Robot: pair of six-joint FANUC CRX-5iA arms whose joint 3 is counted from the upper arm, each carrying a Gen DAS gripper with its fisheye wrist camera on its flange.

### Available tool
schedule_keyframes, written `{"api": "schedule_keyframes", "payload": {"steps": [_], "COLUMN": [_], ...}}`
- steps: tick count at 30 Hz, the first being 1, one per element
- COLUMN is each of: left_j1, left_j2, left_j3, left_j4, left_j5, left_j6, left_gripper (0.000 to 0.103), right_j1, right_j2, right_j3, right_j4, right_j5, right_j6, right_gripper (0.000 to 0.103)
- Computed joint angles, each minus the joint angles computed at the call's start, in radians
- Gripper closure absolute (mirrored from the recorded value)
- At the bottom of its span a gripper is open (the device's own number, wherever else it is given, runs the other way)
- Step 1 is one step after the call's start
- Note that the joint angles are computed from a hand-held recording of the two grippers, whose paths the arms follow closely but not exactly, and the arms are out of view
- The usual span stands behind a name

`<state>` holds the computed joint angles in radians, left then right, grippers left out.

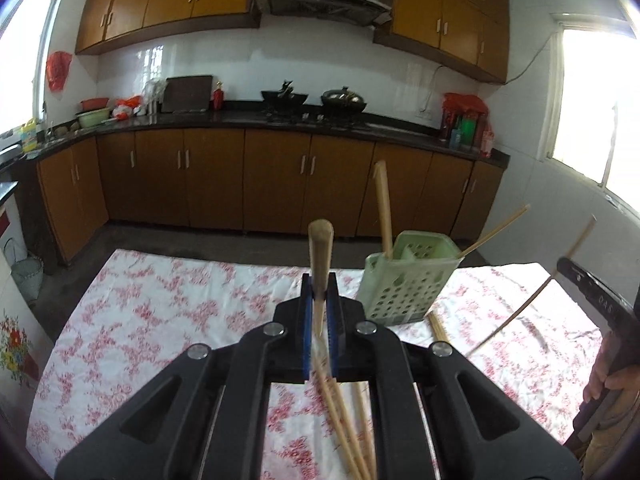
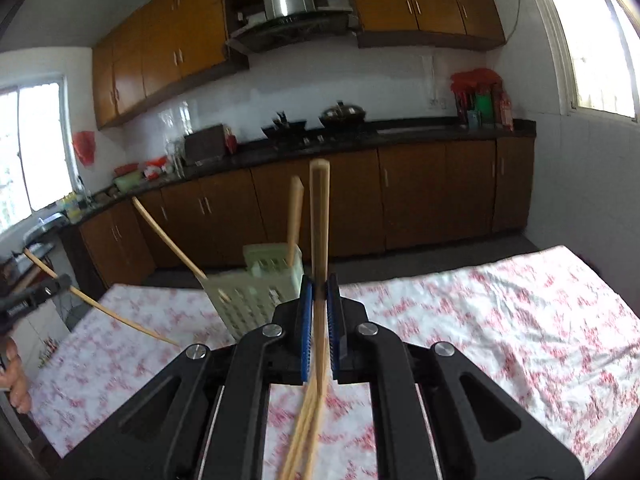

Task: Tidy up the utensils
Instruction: 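Lift both chopsticks upright and carry them over the holder, then open both tools to drop the chopsticks into the holder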

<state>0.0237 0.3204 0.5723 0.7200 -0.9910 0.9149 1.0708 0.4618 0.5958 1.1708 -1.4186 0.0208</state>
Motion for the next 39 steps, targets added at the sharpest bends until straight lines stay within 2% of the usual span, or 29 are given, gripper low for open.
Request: {"api": "schedule_keyframes", "payload": {"steps": [6,11,14,18,22,24,25,29,31,37,39], "left_j1": [-0.038,-0.084,-0.106,-0.127,-0.158,-0.178,-0.186,-0.231,-0.245,-0.249,-0.243], "left_j2": [0.024,0.062,0.141,0.265,0.346,0.363,0.364,0.319,0.319,0.335,0.346], "left_j3": [0.081,0.164,0.307,0.531,0.677,0.690,0.686,0.533,0.502,0.461,0.474], "left_j4": [0.110,0.121,0.086,0.045,0.003,-0.013,-0.019,-0.025,-0.037,-0.029,-0.048], "left_j5": [0.005,0.051,0.024,0.010,0.066,0.116,0.134,0.301,0.348,0.334,0.304], "left_j6": [-0.049,-0.035,0.051,0.164,0.213,0.229,0.237,0.194,0.185,0.215,0.232], "left_gripper": [0.095,0.095,0.095,0.095,0.095,0.095,0.095,0.095,0.095,0.095,0.095], "right_j1": [-0.026,-0.073,-0.107,-0.133,-0.148,-0.151,-0.150,-0.154,-0.156,-0.158,-0.153], "right_j2": [0.052,0.125,0.178,0.239,0.233,0.238,0.262,0.281,0.279,0.246,0.237], "right_j3": [0.108,0.207,0.275,0.373,0.354,0.356,0.398,0.417,0.409,0.328,0.309], "right_j4": [0.146,0.248,0.302,0.304,0.305,0.299,0.293,0.277,0.266,0.219,0.191], "right_j5": [0.093,0.144,0.157,0.159,0.169,0.163,0.159,0.150,0.152,0.160,0.154], "right_j6": [0.038,0.046,0.054,0.093,0.079,0.078,0.098,0.110,0.105,0.067,0.067], "right_gripper": [0.095,0.095,0.095,0.095,0.095,0.095,0.095,0.095,0.095,0.095,0.095]}}
